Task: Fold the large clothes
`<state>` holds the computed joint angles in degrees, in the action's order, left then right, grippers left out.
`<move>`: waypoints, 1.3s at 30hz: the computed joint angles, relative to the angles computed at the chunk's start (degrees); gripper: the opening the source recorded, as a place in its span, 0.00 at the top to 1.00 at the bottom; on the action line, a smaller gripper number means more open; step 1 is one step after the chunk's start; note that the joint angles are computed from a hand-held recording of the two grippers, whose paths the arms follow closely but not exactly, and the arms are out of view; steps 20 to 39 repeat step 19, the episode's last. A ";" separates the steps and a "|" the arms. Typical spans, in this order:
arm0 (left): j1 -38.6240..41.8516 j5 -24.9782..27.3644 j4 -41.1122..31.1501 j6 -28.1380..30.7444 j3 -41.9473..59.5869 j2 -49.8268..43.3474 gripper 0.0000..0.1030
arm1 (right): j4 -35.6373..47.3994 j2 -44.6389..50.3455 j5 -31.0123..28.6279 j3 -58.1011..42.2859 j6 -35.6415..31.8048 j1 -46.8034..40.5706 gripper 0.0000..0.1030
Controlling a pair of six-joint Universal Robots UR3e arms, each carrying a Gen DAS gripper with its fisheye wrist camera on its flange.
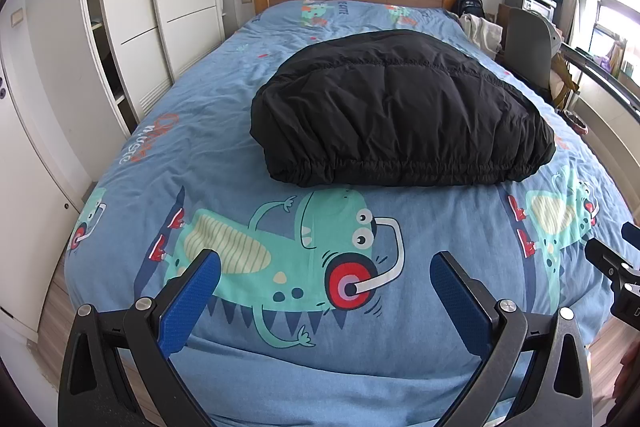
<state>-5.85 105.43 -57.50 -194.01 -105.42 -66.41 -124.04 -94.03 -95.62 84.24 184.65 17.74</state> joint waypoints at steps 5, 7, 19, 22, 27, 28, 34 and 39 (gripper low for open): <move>-0.27 0.24 -0.36 -0.26 -0.04 0.31 0.00 | 0.22 -0.25 -0.09 0.20 -0.08 0.02 0.08; -0.58 0.38 -0.90 -0.65 -0.21 0.92 0.00 | 0.19 -0.87 0.02 0.93 -0.13 -0.13 0.08; -0.71 -0.22 -0.36 -0.98 -1.01 0.63 0.00 | -0.64 -1.96 0.76 2.92 -0.92 -1.26 0.08; -0.71 -0.22 -0.36 -0.98 -1.01 0.63 0.00 | -0.64 -1.96 0.76 2.92 -0.92 -1.26 0.08; -0.71 -0.22 -0.36 -0.98 -1.01 0.63 0.00 | -0.64 -1.96 0.76 2.92 -0.92 -1.26 0.08; -0.71 -0.22 -0.36 -0.98 -1.01 0.63 0.00 | -0.64 -1.96 0.76 2.92 -0.92 -1.26 0.08; -0.71 -0.22 -0.36 -0.98 -1.01 0.63 0.00 | -0.64 -1.96 0.76 2.92 -0.92 -1.26 0.08; -0.71 -0.22 -0.36 -0.98 -1.01 0.63 0.00 | -0.64 -1.96 0.76 2.92 -0.92 -1.26 0.08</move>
